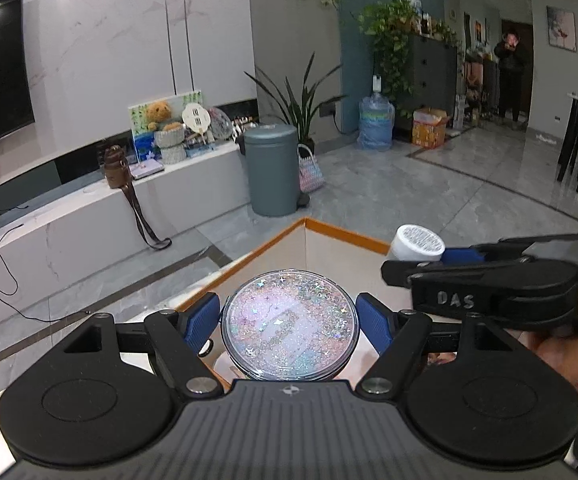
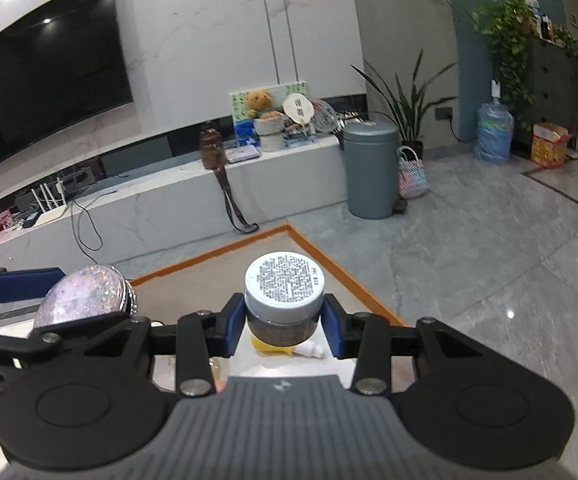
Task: Organize rigid objects
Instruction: 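Lift and carry glittery compact and silver jar over the orange box, then open both grippers to drop compact and jar into the box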
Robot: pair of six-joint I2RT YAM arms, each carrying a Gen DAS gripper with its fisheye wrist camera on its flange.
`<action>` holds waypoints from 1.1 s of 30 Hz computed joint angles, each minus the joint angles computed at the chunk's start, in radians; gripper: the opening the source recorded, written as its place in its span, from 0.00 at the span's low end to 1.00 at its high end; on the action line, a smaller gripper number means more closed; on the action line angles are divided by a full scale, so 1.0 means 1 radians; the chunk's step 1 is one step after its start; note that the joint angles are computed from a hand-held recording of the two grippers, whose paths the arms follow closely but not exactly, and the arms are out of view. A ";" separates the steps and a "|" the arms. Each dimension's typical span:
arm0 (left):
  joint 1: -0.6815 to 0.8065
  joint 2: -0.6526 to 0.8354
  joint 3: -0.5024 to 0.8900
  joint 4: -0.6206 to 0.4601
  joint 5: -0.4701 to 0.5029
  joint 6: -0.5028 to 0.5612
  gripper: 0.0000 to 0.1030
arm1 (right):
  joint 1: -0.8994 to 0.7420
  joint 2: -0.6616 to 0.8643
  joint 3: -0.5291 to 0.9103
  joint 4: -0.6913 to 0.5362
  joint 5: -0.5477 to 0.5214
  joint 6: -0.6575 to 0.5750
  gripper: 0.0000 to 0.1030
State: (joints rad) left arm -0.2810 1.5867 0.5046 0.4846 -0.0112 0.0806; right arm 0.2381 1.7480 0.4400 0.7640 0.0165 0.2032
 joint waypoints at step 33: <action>-0.052 0.504 0.564 -0.479 -0.068 0.423 0.84 | -0.111 0.273 0.486 -0.651 -0.229 0.004 0.40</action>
State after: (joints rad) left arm -0.3328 2.0910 1.0681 0.0056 -0.0789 0.5033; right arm 0.1271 2.0207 0.9261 0.1129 -0.2127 0.2072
